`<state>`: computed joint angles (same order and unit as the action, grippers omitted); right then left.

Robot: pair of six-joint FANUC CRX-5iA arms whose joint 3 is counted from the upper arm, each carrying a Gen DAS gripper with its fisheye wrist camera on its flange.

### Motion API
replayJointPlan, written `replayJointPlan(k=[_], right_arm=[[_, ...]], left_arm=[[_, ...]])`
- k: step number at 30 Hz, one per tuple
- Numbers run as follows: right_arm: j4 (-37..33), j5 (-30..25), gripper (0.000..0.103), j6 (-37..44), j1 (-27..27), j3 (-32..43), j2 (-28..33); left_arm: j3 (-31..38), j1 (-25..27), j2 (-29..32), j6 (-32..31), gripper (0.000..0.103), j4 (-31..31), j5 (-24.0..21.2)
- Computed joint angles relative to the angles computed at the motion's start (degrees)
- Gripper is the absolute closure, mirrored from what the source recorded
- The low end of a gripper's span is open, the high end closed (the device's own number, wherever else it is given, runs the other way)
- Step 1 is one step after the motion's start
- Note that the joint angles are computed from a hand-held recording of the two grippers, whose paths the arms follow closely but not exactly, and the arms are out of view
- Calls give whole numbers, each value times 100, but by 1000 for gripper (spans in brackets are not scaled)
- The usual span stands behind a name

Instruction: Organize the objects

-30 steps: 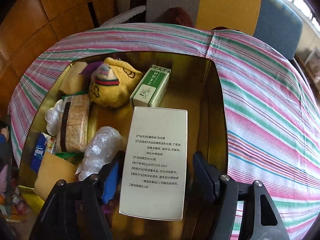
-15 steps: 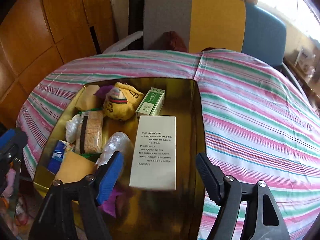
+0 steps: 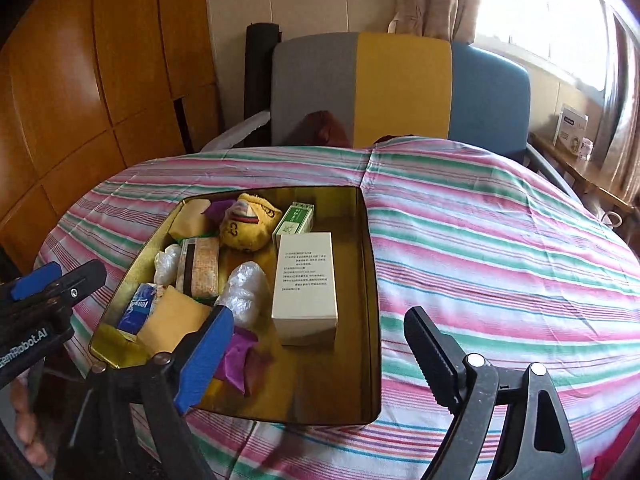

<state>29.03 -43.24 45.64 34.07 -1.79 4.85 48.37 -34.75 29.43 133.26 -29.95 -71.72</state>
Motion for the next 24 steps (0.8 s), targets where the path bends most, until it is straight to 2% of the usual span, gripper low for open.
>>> replayJointPlan(k=[7, 16, 20, 24], right_arm=[[224, 40, 15, -223, 46, -101, 13], [163, 40, 15, -137, 59, -42, 62], [117, 34, 15, -86, 54, -13, 88], [25, 2, 15, 6, 58, 52, 139]], left_arm=[[-181, 18, -108, 93, 28, 49, 152], [-225, 3, -135, 107, 28, -33, 195], [-216, -65, -133, 126, 37, -251, 165], [-260, -50, -162, 147, 38, -255, 225]])
